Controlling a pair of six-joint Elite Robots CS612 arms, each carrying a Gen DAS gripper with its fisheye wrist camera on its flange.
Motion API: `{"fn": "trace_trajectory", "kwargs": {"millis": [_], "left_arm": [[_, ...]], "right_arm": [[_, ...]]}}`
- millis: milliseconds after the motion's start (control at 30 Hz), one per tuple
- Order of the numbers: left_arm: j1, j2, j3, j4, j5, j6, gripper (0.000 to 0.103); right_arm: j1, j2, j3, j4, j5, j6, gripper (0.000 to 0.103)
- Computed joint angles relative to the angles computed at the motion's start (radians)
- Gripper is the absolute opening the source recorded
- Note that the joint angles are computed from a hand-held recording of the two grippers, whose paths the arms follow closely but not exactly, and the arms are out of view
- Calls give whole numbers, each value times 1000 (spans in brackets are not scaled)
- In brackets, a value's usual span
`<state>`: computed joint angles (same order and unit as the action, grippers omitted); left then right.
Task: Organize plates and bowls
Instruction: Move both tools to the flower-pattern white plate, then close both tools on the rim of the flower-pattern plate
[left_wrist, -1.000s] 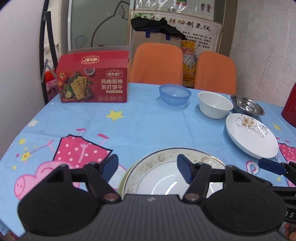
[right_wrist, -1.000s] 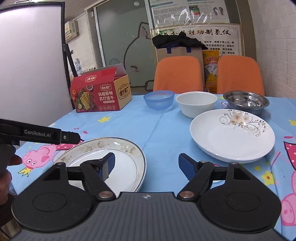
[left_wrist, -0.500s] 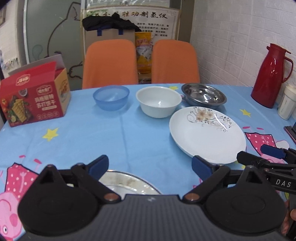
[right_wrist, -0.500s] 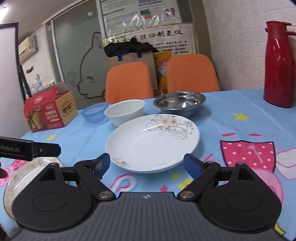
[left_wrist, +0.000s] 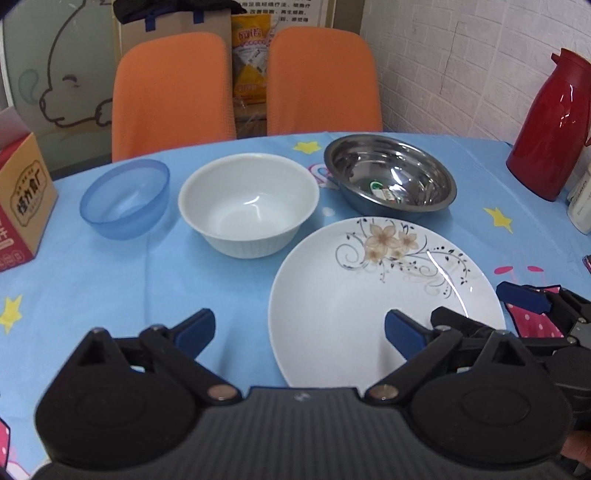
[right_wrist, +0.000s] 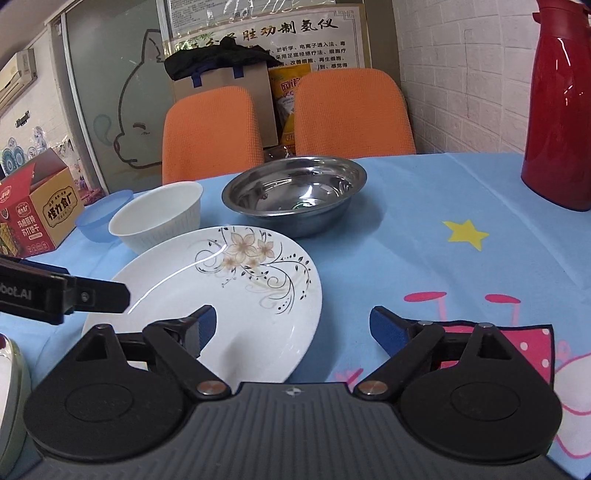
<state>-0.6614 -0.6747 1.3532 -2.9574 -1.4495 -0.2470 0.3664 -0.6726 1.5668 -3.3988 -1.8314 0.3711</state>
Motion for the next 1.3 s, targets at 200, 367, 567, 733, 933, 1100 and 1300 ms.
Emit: {"fn": "trace_trajectory", "kwargs": {"millis": [200,367,567,733,933,1100,1300], "left_arm": [[6,33,-51,60,-39,-18,94],[10,39,-57,64,-43,-35,85],[5,42,-53,46,-24,-21,85],[3,43,-49,33,-24,-12,85],[3,44,-51,33,-25,-13,85],[2,43,-48,28,-28,-10,84],[-1,41,-44,13,-30,7,67]], "right_arm": [[-5,9,-11,12,42,8,103],[-1,16,-18,7,32,-14,103],[-5,14,-21,24,52,-38,103],[5,16,-38,69,16,-73,103],[0,16,-32,48,31,-60,103],[0,12,-33,64,35,-59,103],[6,19,-35,36,25,-87,103]]}}
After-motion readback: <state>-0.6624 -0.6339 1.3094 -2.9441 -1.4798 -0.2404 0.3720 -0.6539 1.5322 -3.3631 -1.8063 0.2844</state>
